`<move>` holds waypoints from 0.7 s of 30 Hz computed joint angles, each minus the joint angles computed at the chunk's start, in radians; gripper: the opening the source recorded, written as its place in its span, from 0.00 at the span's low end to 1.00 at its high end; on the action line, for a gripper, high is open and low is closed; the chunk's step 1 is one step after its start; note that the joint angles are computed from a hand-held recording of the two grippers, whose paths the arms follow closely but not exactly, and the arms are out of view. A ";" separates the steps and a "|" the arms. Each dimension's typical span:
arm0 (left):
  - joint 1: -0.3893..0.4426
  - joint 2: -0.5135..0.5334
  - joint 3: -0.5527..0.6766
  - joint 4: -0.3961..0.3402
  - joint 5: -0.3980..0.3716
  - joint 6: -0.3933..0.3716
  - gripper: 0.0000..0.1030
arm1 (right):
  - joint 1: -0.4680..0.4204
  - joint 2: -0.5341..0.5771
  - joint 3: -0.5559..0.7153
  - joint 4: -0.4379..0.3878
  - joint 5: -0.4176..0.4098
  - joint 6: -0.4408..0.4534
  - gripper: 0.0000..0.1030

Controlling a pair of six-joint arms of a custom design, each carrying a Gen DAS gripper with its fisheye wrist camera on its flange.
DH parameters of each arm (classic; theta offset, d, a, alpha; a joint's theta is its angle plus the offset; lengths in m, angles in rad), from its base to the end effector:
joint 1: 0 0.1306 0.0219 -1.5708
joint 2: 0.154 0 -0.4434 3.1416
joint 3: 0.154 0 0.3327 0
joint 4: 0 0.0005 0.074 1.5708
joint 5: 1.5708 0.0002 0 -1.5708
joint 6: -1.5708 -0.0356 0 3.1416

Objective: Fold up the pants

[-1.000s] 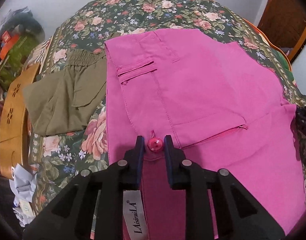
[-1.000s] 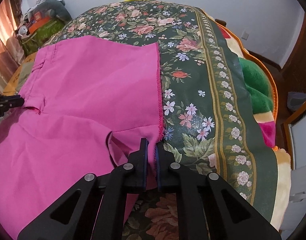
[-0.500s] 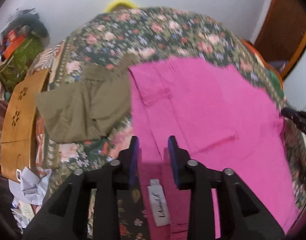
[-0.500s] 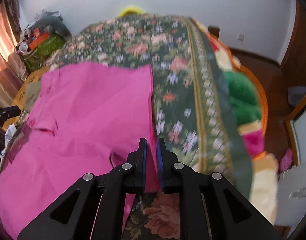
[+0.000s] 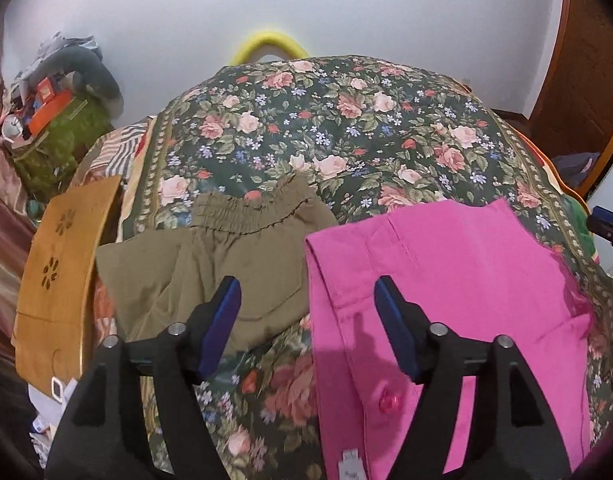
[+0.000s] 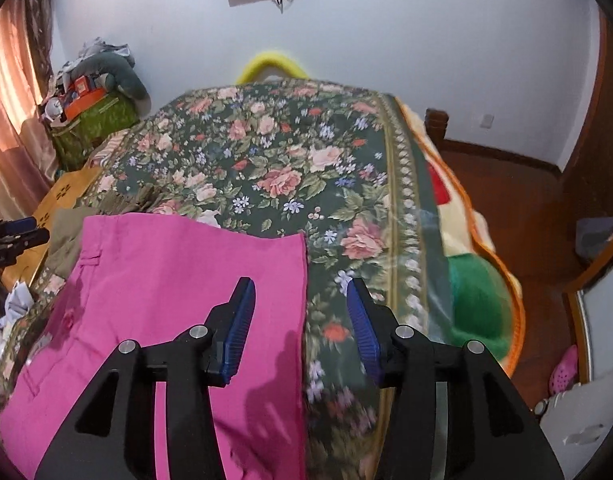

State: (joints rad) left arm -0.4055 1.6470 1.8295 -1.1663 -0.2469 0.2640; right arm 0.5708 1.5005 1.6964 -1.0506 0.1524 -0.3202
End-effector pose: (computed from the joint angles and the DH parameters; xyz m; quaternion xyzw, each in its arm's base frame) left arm 0.4720 -0.1937 0.5322 0.0316 0.9501 0.0170 0.3099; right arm 0.3876 0.2419 0.5547 -0.0902 0.9299 0.0862 0.3460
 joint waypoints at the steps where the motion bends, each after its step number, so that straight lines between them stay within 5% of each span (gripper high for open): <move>1: 0.005 0.013 0.007 0.002 0.015 -0.003 0.69 | -0.008 0.017 0.007 -0.001 -0.018 -0.003 0.43; 10: 0.023 0.116 0.053 0.001 0.054 -0.031 0.69 | -0.043 0.228 0.179 -0.135 -0.096 0.020 0.43; 18: 0.065 0.154 0.046 0.036 0.164 0.028 0.68 | -0.034 0.321 0.239 -0.132 -0.058 0.038 0.45; 21: 0.072 0.148 0.028 0.069 0.219 0.017 0.50 | -0.014 0.328 0.238 -0.129 -0.030 0.075 0.36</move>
